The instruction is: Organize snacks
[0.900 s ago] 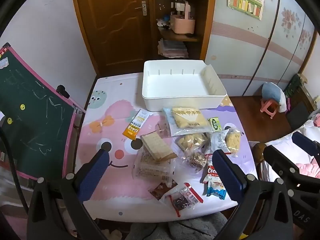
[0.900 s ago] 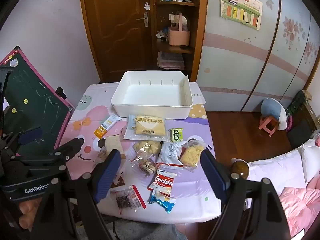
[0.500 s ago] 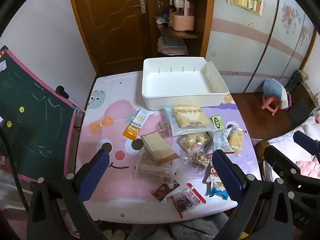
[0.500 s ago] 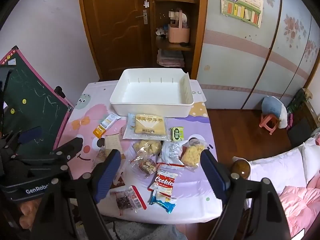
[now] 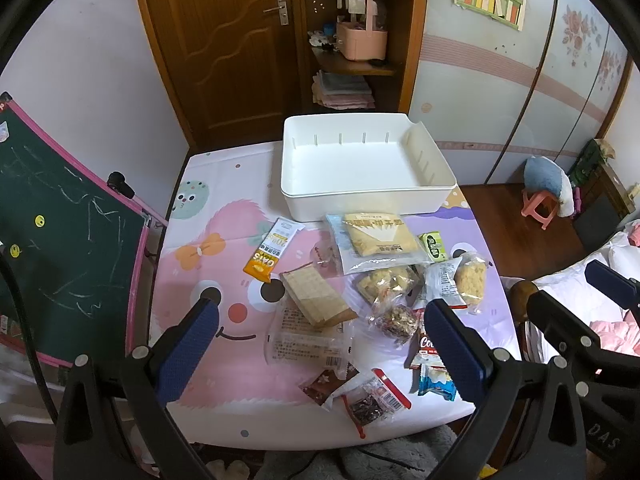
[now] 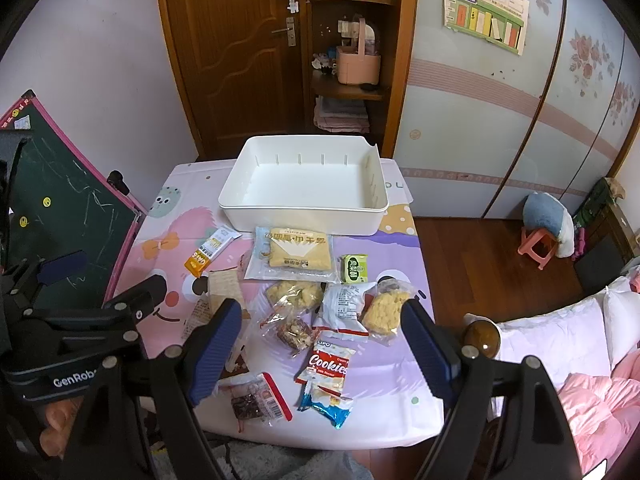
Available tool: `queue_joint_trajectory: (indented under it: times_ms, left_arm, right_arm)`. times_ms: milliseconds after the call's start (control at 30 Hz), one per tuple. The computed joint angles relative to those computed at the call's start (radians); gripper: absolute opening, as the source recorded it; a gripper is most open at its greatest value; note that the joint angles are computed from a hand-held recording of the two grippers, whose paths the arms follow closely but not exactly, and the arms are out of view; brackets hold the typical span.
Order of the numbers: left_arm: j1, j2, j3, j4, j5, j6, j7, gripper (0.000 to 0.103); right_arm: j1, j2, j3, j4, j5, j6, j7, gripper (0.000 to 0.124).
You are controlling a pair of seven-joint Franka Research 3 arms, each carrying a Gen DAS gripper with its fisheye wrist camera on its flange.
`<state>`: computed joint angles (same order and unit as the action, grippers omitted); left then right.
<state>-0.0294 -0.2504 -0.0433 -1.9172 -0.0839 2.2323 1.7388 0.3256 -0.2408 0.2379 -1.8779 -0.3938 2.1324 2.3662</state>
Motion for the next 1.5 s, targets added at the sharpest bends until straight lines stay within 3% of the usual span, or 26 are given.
queue_joint_trajectory:
  times_ms: [1500]
  left_arm:
    - [-0.005,-0.003,-0.001,-0.008,-0.009,-0.004,0.001,0.102]
  right_arm:
    - [0.002,0.005,-0.005,0.003,0.011,0.004,-0.004,0.082]
